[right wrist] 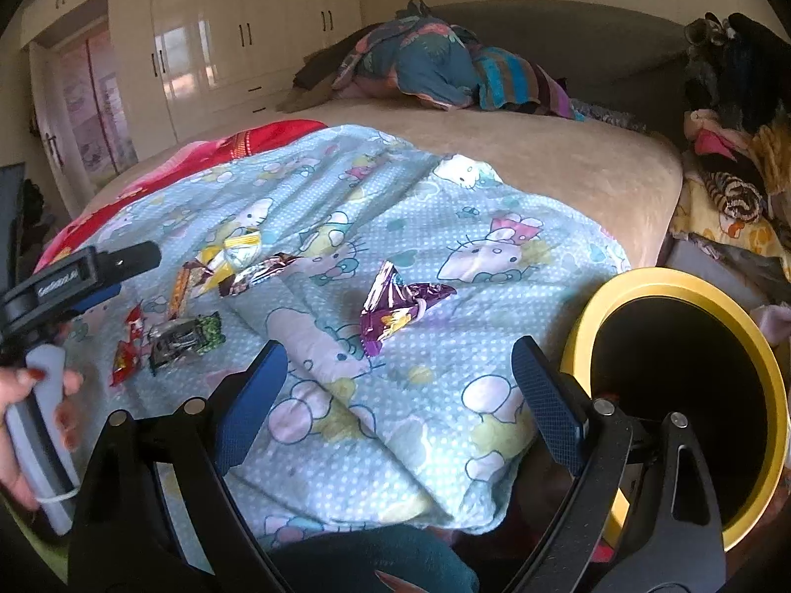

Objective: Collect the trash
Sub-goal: 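Move both open tools back over the wrappers on the quilt, then grasp the purple candy wrapper with the right tool while the left tool grasps a snack wrapper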

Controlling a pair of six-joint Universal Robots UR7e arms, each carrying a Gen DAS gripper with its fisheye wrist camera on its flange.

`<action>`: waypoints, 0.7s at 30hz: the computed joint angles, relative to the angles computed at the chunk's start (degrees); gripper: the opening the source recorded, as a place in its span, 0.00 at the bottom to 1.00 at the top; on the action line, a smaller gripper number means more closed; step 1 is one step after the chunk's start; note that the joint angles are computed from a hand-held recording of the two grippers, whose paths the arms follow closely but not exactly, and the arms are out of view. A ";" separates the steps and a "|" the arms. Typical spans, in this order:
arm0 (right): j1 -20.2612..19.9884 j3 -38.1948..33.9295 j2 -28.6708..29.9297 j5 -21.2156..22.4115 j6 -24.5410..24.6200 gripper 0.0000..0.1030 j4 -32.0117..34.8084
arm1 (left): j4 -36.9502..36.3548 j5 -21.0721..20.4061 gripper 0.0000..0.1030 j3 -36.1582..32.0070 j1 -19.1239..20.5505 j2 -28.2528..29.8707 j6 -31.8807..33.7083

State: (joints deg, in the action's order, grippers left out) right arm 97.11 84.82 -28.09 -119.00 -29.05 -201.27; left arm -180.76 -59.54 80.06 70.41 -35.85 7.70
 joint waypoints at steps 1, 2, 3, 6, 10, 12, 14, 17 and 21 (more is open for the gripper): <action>-0.07 -0.69 0.26 -0.37 0.17 0.82 0.66 | -0.20 0.02 0.92 -0.04 0.09 0.10 0.16; -0.19 -1.41 0.52 -0.68 0.49 0.82 1.36 | 0.13 -0.09 0.88 -0.21 0.19 0.22 0.09; -0.32 -1.95 0.69 -0.83 0.79 0.82 1.96 | 0.72 -0.17 0.85 -0.33 0.25 0.27 -0.06; -0.66 -4.51 1.74 -2.19 2.26 0.82 4.45 | 2.20 0.36 0.76 -1.04 0.42 0.80 -0.04; -1.21 -7.42 2.57 -2.81 5.79 0.82 8.45 | 3.82 0.52 0.66 -1.87 0.73 1.24 -0.70; -1.39 -8.70 3.06 -2.56 7.01 0.82 10.23 | 4.96 0.65 0.62 -2.44 1.02 1.37 -1.47; -1.42 -10.17 3.70 -2.66 7.17 0.82 11.87 | 6.03 0.55 0.60 -2.92 1.39 1.43 -2.48; -1.33 -13.09 5.14 -3.28 7.23 0.82 14.13 | 7.30 0.44 0.55 -3.45 1.94 1.55 -3.90; -1.30 -16.37 6.65 -4.58 8.63 0.82 17.37 | 8.30 0.39 0.51 -4.19 2.32 1.91 -4.24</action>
